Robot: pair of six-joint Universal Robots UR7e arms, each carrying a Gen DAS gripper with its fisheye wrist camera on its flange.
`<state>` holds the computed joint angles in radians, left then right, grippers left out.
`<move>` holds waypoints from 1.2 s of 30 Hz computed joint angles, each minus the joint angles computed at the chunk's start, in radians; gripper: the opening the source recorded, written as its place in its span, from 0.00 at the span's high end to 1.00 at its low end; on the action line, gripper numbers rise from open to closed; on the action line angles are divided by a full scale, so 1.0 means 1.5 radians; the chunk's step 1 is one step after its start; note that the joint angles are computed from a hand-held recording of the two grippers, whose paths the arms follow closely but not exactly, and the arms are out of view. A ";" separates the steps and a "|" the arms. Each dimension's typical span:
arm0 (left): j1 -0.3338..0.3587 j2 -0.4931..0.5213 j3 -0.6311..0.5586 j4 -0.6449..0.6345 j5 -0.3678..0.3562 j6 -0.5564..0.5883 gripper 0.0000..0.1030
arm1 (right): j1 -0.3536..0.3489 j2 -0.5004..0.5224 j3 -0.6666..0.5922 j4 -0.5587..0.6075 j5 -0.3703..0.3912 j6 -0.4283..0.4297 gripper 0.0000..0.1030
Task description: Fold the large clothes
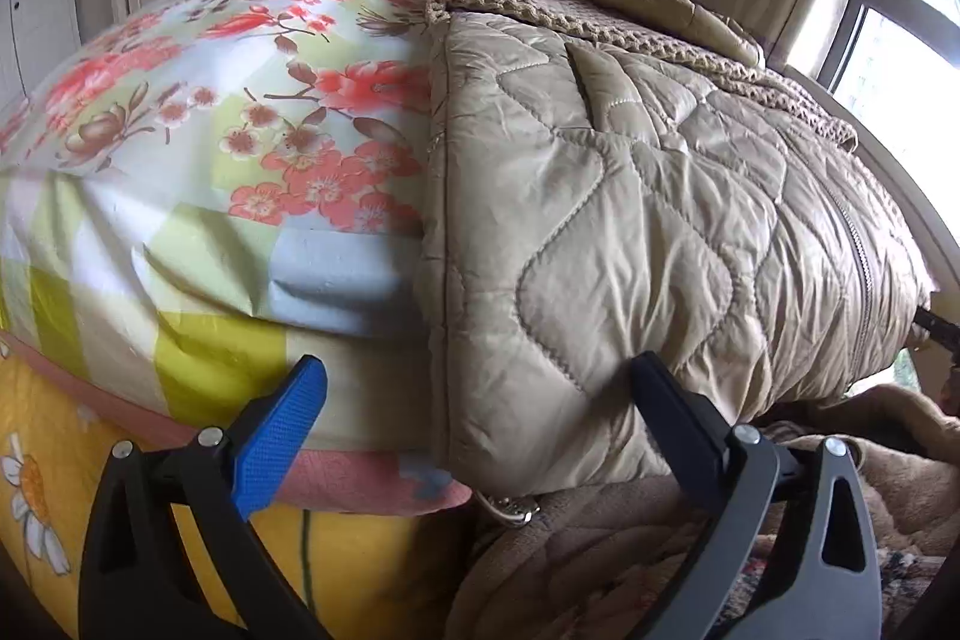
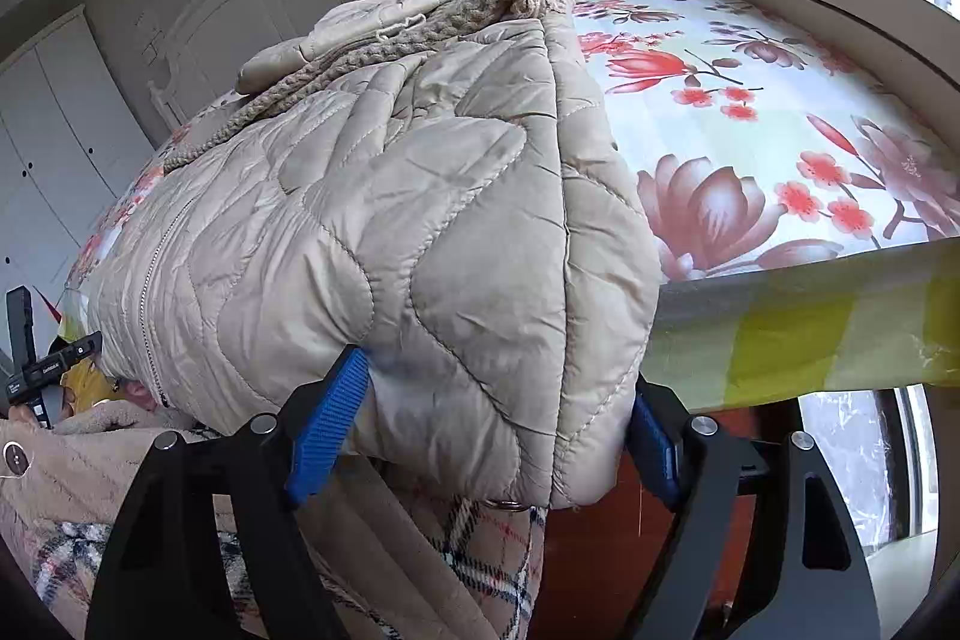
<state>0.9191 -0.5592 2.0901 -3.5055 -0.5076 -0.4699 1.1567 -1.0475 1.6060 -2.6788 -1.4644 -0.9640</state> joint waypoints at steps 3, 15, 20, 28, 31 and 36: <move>0.006 0.001 -0.007 -0.003 -0.019 0.014 0.16 | -0.002 0.004 -0.008 0.007 0.009 0.005 0.25; -0.044 0.015 0.031 -0.204 -0.072 0.151 0.88 | -0.016 -0.057 0.050 0.002 0.084 -0.062 0.80; -0.092 -0.033 0.094 -0.363 -0.112 0.172 0.88 | -0.023 -0.136 0.078 0.060 0.178 -0.087 0.81; -0.156 -0.087 0.202 -0.602 -0.231 0.177 0.86 | -0.036 -0.255 0.094 0.190 0.355 -0.117 0.81; -0.126 -0.148 0.191 -0.578 -0.295 0.166 0.83 | 0.008 -0.237 0.054 0.190 0.349 -0.078 0.81; -0.032 -0.238 0.039 -0.339 -0.326 0.187 0.83 | 0.128 -0.080 -0.122 0.119 0.213 0.061 0.81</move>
